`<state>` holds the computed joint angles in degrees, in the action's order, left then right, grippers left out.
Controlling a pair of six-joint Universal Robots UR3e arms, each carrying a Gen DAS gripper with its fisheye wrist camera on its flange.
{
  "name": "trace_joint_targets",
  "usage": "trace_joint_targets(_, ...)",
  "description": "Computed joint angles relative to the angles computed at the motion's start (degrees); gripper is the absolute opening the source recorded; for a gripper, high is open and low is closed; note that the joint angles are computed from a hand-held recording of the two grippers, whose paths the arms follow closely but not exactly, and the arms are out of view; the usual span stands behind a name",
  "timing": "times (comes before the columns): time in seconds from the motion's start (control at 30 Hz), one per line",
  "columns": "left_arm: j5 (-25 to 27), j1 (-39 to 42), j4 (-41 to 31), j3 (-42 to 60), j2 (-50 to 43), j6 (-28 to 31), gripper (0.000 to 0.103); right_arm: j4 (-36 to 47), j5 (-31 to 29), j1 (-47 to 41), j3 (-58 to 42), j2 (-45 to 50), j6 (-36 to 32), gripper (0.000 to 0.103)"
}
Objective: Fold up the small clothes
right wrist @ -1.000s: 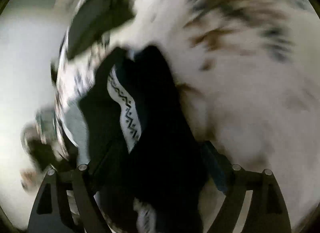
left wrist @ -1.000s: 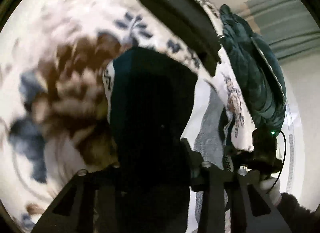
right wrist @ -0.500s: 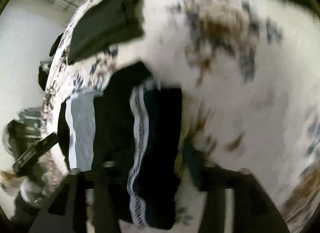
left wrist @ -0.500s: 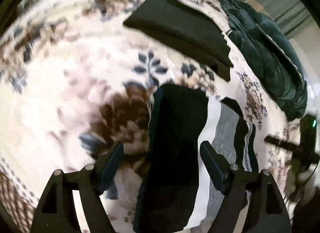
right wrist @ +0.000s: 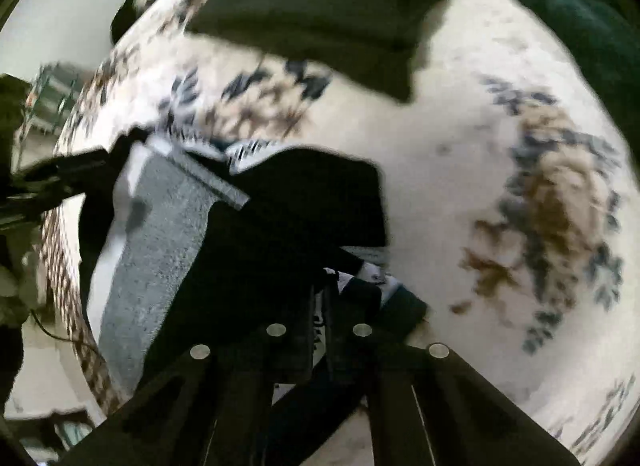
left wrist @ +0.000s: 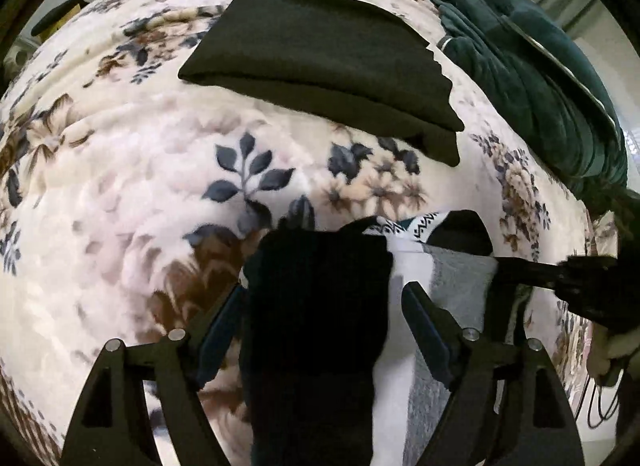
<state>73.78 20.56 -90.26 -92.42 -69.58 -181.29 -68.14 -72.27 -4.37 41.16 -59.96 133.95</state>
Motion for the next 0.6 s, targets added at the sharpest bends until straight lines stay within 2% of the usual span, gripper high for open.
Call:
trace_joint_targets(0.07, -0.09, 0.72, 0.46, -0.98, 0.21, -0.13, 0.079, 2.52, 2.77, -2.71, -2.22, 0.24, 0.12, 0.008)
trace_joint_targets(0.1, -0.50, 1.53, 0.48, -1.89, 0.78, -0.31, 0.079, 5.89, 2.07, -3.33, -6.12, 2.57, 0.74, 0.019)
trace_joint_targets(0.13, -0.85, 2.22, 0.34, -2.63, 1.27, -0.44, 0.079, 9.10, 1.00, -4.13, -9.83, 4.90, 1.75, 0.024)
trace_joint_targets(0.2, -1.53, 3.72, -0.27, -4.25, 2.54, -1.06, 0.079, 11.26, 0.77, -6.33, -10.05, 7.06, 5.48, 0.051)
trace_joint_targets(0.23, -2.17, 4.46, -0.61, -4.80, 3.11, -1.05, 0.079, 10.04, 1.08, -7.38, -6.56, 6.59, 6.47, 0.052)
trace_joint_targets(0.3, -2.29, 5.03, -0.60, -5.67, 3.83, -1.53, 0.079, 8.12, 1.81, -8.65, 0.46, 4.82, 6.98, 0.050)
trace_joint_targets(0.33, -2.33, 5.18, -0.43, -6.05, 4.07, -1.62, 0.079, 7.10, 4.39, -10.25, 4.55, 3.27, 6.42, 0.028)
trace_joint_targets(0.37, -2.12, 5.13, -0.32, -6.17, 4.07, -1.80, 0.079, 3.70, 5.69, -11.05, 8.59, 0.97, 7.02, 0.010)
trace_joint_targets(0.5, -2.63, 5.07, 0.28, -6.46, 3.38, -2.36, 0.079, -10.30, 8.28, -12.84, 23.84, -10.69, 7.94, 0.007)
trace_joint_targets(0.6, -8.78, 8.67, 1.51, -9.82, 4.70, -2.43, 0.078, -12.58, 9.95, -14.71, 25.48, -15.98, 8.53, 0.007)
